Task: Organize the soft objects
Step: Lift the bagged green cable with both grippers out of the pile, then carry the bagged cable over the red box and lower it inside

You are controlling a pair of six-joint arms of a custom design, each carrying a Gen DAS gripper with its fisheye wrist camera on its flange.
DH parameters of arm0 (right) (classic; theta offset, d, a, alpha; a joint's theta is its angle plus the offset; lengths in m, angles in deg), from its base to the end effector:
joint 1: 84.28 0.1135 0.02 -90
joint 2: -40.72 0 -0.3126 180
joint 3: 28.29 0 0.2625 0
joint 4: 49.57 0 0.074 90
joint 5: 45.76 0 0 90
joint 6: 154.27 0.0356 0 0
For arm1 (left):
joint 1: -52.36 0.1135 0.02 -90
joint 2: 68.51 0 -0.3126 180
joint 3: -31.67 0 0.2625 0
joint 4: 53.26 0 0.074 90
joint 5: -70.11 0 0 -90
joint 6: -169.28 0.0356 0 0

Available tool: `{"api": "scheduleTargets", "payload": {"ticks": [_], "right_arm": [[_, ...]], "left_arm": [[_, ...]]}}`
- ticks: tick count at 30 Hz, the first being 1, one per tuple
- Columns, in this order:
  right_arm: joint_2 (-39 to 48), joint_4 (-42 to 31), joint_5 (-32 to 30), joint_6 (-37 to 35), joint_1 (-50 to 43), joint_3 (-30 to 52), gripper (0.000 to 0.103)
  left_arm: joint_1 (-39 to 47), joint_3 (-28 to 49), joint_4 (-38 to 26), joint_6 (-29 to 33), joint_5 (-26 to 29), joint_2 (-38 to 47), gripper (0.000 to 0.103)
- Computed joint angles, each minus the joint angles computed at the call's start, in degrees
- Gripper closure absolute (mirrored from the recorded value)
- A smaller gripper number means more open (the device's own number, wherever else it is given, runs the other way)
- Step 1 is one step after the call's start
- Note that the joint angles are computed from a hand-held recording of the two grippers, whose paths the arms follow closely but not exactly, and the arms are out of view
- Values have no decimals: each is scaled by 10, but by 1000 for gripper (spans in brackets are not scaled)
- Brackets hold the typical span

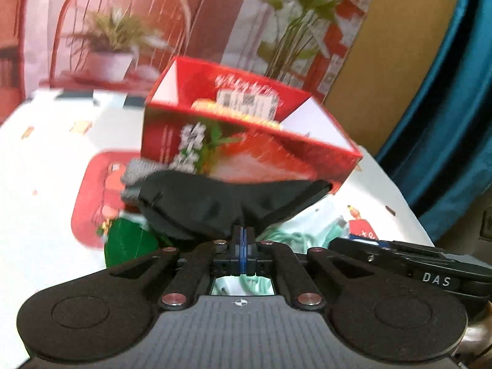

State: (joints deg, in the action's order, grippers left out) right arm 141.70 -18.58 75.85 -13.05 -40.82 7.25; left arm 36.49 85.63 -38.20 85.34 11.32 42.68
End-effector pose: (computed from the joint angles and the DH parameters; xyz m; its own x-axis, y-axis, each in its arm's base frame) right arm 0.2122 0.1754 0.1226 -0.4693 0.4699 -0.7476 0.1497 0.8767 0.4571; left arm 0.3340 -0.1141 0.1141 -0.5784 0.2583 -0.7737 0.6681 0.6943 -0.2677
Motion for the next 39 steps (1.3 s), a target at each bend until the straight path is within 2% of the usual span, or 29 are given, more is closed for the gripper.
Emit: {"api": "scheduleTargets", "payload": {"ticks": [4, 9, 11, 14, 18, 22, 25, 30, 32, 39], "right_arm": [[18, -17, -7, 34, -6, 1, 82], [74, 44, -30, 112, -25, -37, 83], [100, 77, -37, 133, -31, -50, 83], [136, 122, -46, 150, -39, -61, 83], [170, 174, -53, 156, -44, -71, 82], [193, 214, -61, 157, -51, -79, 82], [200, 226, -65, 157, -55, -80, 82], [202, 228, -62, 160, -52, -80, 82], [197, 223, -60, 161, -50, -79, 83], [152, 196, -37, 145, -31, -76, 83]], "left_arm": [[4, 26, -50, -2, 9, 40, 101], [-8, 57, -91, 8, 11, 87, 90], [-13, 67, -99, 10, 6, 101, 79], [-19, 86, -115, 5, 10, 119, 69], [-25, 112, -139, -1, 13, 140, 69], [-22, 131, -156, -27, 42, 154, 70], [-29, 141, -164, -35, 48, 159, 70], [-49, 130, -146, -36, 30, 151, 77], [-48, 120, -130, -39, 24, 144, 85], [-20, 69, -76, -43, 42, 98, 90]]}}
